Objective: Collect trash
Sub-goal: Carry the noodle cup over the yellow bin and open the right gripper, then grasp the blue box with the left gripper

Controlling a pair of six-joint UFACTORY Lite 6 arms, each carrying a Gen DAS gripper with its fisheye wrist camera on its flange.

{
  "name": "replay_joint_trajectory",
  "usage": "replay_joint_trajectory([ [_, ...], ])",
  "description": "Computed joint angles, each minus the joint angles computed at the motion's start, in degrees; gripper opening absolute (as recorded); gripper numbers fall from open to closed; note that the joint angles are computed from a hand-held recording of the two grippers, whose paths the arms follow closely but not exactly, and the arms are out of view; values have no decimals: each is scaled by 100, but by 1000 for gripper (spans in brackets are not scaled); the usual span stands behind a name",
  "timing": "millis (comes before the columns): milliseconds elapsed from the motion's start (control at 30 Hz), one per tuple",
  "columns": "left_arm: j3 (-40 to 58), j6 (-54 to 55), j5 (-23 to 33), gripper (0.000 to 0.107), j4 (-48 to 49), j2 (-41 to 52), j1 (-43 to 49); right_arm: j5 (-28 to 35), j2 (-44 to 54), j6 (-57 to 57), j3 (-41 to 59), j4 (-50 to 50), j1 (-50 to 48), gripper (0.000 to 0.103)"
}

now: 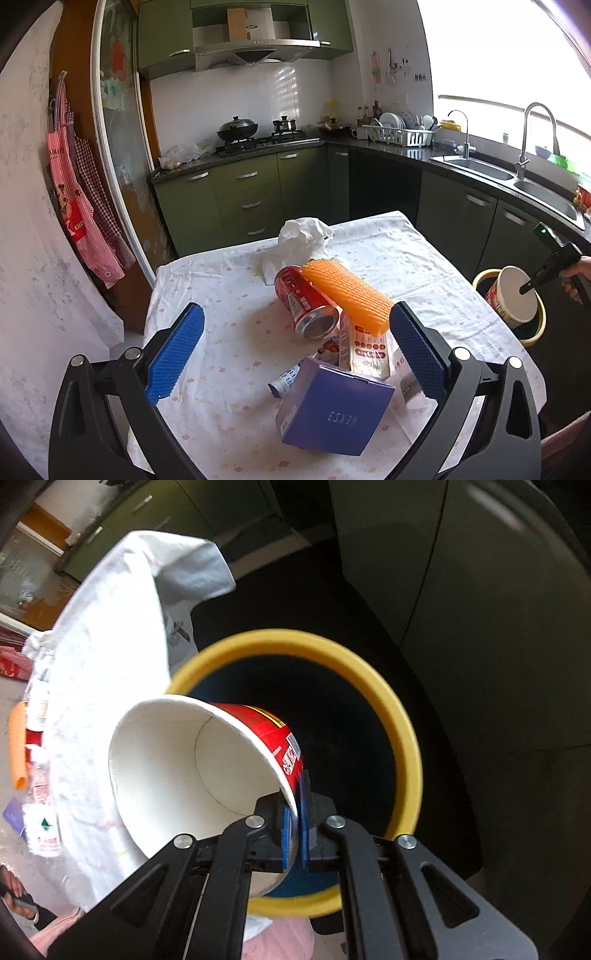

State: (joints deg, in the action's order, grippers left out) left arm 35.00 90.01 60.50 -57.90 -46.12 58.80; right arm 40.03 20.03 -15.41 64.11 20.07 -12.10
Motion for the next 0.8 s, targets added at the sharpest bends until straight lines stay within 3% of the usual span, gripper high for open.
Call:
replay_joint_trajectory([
  [33, -5, -29, -3, 99, 39, -40, 0, -30, 261, 258, 206, -148, 81, 12],
  [67, 27, 23, 38, 99, 45, 11, 65, -40, 386, 490, 329, -280, 129, 26],
  [133, -2, -18, 64, 99, 120, -70, 73, -127, 553, 840, 548, -479, 281, 37],
  [433, -471, 421, 91, 99, 635, -265, 127, -444, -962, -411, -855, 619, 473, 45],
  [800, -1621, 872, -1090, 99, 1262, -754, -856, -522, -2327, -732, -2097, 1192, 1206, 52],
])
